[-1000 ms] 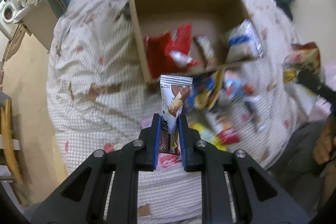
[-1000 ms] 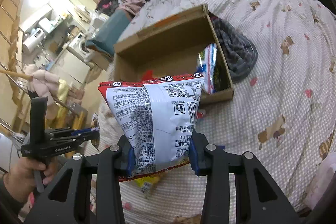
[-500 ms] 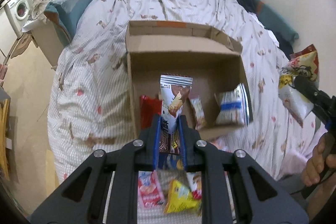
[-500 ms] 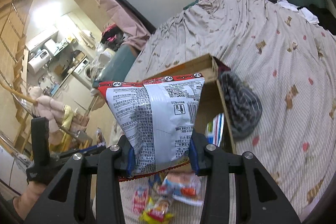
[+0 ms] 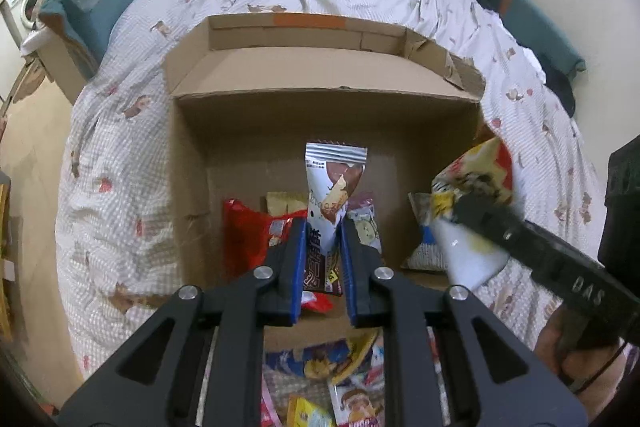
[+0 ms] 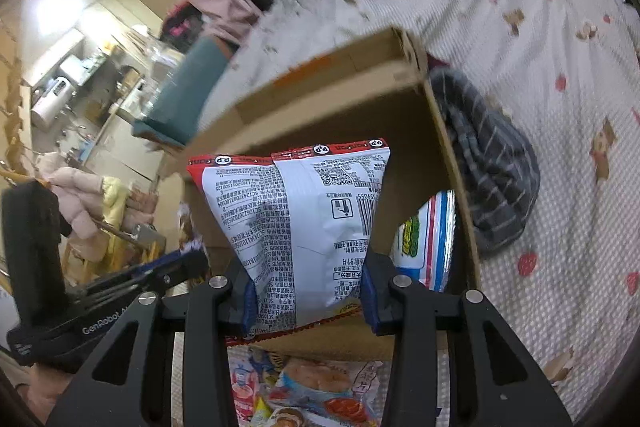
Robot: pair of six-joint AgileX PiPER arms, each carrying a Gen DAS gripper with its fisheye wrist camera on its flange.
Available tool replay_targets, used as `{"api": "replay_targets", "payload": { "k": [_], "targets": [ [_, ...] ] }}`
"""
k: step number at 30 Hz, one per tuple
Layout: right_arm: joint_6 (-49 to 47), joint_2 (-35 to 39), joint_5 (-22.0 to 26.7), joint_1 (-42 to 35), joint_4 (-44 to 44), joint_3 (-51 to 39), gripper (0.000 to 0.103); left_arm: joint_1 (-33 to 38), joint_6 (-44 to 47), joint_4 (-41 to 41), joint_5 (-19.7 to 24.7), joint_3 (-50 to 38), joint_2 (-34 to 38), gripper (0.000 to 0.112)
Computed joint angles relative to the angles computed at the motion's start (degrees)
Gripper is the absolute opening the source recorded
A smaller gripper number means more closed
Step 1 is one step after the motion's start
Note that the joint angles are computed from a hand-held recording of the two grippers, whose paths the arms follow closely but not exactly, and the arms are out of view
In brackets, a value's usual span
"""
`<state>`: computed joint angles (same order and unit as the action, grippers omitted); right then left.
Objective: Organize snacks
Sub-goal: 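Lower the chocolate bar and white bag into the box and open both tools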
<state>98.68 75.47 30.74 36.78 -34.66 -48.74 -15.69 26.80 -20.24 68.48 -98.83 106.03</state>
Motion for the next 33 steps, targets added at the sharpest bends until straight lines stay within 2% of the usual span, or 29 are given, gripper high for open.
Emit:
{"api": "replay_targets", "payload": {
  "k": [6, 9, 13, 21, 23, 24, 25, 26, 28, 30, 33],
  "targets": [
    [-4.8, 1.9, -7.4, -4.0, 6.1, 2.2, 0.042, -2.4, -1.9, 0.5, -0.3, -1.1, 2.4, 0.014],
    [-6.5, 2.7, -8.3, -5.0, 8.9, 2.6, 0.042, -3.7, -2.0, 1.2, -1.3, -0.1, 2.5, 0.014],
    [-8.4, 3.4, -7.9, -5.5, 11.4, 2.5, 0.043, -4.1, -2.3, 2.3, -4.9, 2.5, 1.2, 0.014],
    [-5.9, 2.5, -9.3, -5.5, 9.7, 3.5, 0.045, -3.5, -1.3, 2.6, -5.7, 4.1, 0.4, 0.014],
    [-6.1, 2.4, -10.2, -5.7, 10.1, 3.7, 0.047, -3.2, -1.1, 2.0, -4.7, 3.8, 0.7, 0.016],
    [-6.7, 2.3, -10.5, -5.9, 10.6, 3.8, 0.049, -2.9, -0.6, 1.4, -4.1, 3.7, 0.7, 0.024],
    [-6.9, 2.3, -10.9, -6.1, 10.9, 3.9, 0.051, -2.6, -0.3, 1.1, -4.0, 4.1, 0.4, 0.036],
    [-6.4, 2.1, -11.2, -6.1, 10.6, 4.1, 0.059, -2.5, -0.1, 1.1, -4.4, 4.6, -0.2, 0.043],
    [-3.9, 1.7, -11.6, -5.9, 8.4, 4.3, 0.068, -2.4, -0.2, 1.6, -6.1, 6.0, -1.7, 0.066],
    [-1.7, 1.1, -11.5, -5.7, 6.1, 4.4, 0.077, -2.6, -0.8, 2.6, -7.5, 7.0, -2.7, 0.074],
    [1.4, 0.3, -10.4, -5.0, 2.3, 4.0, 0.08, -3.0, -1.1, 3.8, -8.4, 7.6, -3.5, 0.076]
  ]
}}
